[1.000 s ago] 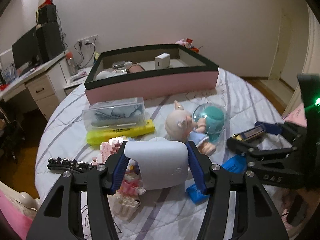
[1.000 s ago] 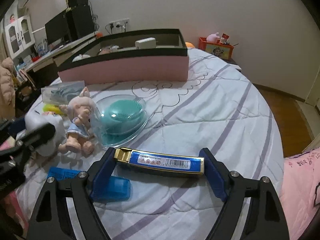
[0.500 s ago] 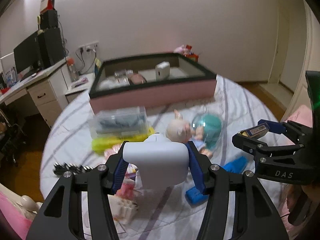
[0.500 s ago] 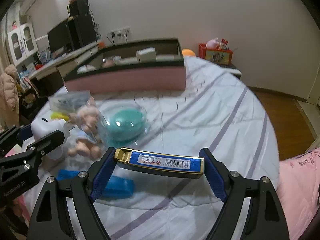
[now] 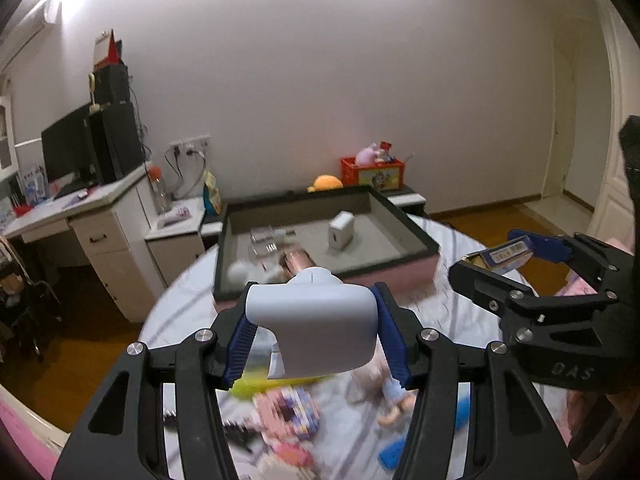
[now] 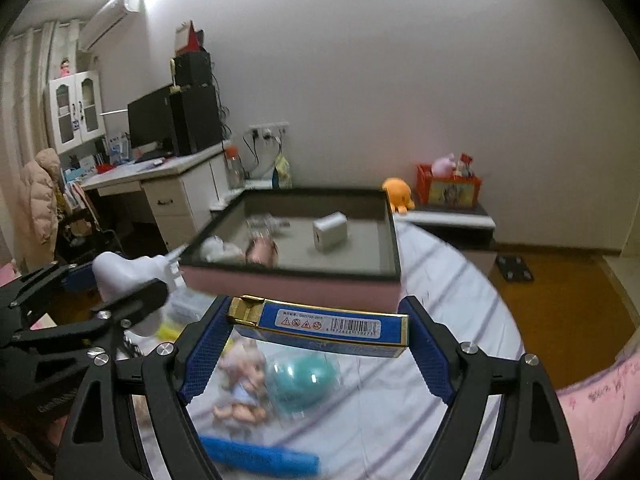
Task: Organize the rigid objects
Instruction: 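Carry both held objects into the pink tray and open both tools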
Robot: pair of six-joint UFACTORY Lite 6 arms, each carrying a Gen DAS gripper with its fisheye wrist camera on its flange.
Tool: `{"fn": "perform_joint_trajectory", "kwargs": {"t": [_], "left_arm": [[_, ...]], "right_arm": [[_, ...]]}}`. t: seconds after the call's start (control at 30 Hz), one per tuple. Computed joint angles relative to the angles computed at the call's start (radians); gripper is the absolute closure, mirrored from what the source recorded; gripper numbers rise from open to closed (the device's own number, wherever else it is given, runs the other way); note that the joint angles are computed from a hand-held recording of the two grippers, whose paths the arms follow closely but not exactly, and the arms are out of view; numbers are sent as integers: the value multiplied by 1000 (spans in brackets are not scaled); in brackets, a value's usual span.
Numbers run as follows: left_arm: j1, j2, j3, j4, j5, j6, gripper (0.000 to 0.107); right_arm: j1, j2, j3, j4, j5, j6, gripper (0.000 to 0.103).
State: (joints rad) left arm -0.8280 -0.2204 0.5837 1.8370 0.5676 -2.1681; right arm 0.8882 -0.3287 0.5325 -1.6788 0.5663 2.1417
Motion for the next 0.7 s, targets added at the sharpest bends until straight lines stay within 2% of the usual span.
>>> {"fn": "perform_joint_trajectory", "kwargs": {"t": [0.2,0.37,0.5,0.7], "left_arm": [[136,99,137,103,-100,-1,51],[275,301,350,205,-217,-29,51],[326,462,526,130,-271,84,50],[397,704,786,-151,-348,409,50]], "right_arm": [[-42,86,130,-26,-3,-60,18],[-145,205,258,-96,-68,-72,18],[-242,325,389,-136,-166,-90,18],[-352,572,601,-157,-282,-117,18]]}}
